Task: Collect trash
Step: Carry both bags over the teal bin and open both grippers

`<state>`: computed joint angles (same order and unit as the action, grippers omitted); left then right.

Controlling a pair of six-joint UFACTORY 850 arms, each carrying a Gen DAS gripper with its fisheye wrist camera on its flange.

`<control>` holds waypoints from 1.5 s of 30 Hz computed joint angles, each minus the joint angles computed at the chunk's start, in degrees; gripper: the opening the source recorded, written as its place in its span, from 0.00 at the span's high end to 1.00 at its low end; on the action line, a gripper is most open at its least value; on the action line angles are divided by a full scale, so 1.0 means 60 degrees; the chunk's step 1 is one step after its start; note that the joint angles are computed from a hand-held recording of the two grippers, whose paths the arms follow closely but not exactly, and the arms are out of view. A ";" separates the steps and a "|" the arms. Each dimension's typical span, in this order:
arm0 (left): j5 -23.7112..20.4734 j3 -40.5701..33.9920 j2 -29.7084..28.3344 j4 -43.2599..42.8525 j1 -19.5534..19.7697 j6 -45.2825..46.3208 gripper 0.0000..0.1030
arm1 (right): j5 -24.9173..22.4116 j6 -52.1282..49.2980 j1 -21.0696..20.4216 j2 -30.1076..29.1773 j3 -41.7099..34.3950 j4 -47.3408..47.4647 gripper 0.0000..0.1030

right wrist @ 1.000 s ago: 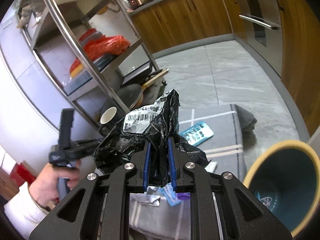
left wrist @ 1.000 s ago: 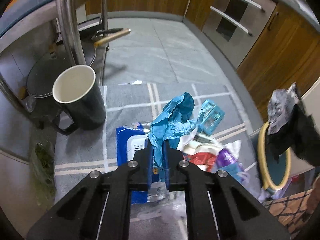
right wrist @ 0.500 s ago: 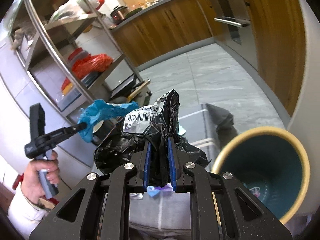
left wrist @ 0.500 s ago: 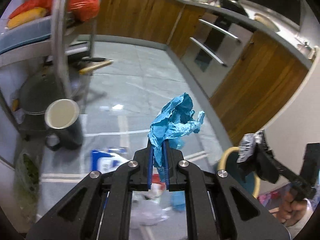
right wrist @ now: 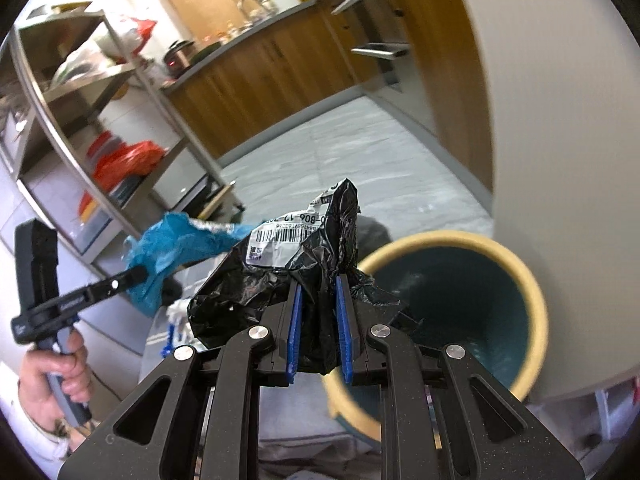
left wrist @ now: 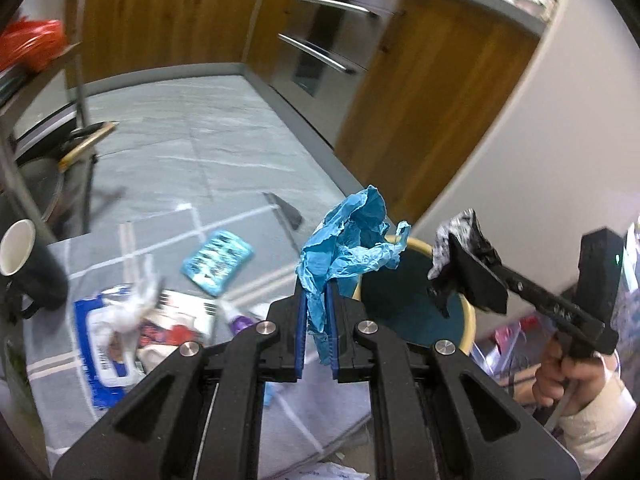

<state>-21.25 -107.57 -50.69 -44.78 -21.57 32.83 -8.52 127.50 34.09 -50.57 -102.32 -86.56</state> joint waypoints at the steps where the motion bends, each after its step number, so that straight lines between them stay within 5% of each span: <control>1: -0.0098 -0.0099 -0.0071 0.0119 -0.0074 -0.0040 0.92 | -0.0094 0.0687 -0.0022 0.0119 0.0204 -0.0604 0.83; 7: -0.0707 -0.0959 -0.0650 0.1035 -0.0575 -0.0579 0.92 | -0.0489 0.2286 -0.0103 0.0506 0.0918 -0.1785 0.83; 14: -0.1754 -0.2794 -0.2002 0.3370 -0.1174 -0.2605 0.92 | -0.0480 -0.0271 -0.0188 0.0308 0.0719 0.1134 0.82; 20: -0.2586 -0.4495 -0.3206 0.3965 -0.1463 -0.3354 0.92 | -0.0567 -0.3320 -0.0220 0.0023 0.0439 0.4177 0.82; 25: -0.2999 -0.5300 -0.3755 0.3610 -0.1521 -0.3261 0.79 | -0.0882 -0.5504 -0.0207 -0.0222 0.0117 0.6250 0.82; 29: -0.2468 -0.4482 -0.3272 0.3295 -0.1487 -0.2906 0.55 | -0.1419 -0.6989 -0.0160 -0.0511 -0.0360 0.7567 0.80; 32: -0.2081 -0.3976 -0.2936 0.3059 -0.1423 -0.2734 0.36 | -0.1838 -0.7598 -0.0135 -0.0702 -0.0706 0.8112 0.69; 38: -0.1292 -0.2799 -0.2150 0.2905 -0.1254 -0.2479 0.17 | -0.1744 -0.7017 -0.0088 -0.0641 -0.0666 0.7436 0.34; 45: -0.0380 -0.1421 -0.1252 0.2658 -0.0963 -0.2209 0.08 | -0.1987 -0.6588 0.0046 -0.0782 -0.1067 0.6690 0.10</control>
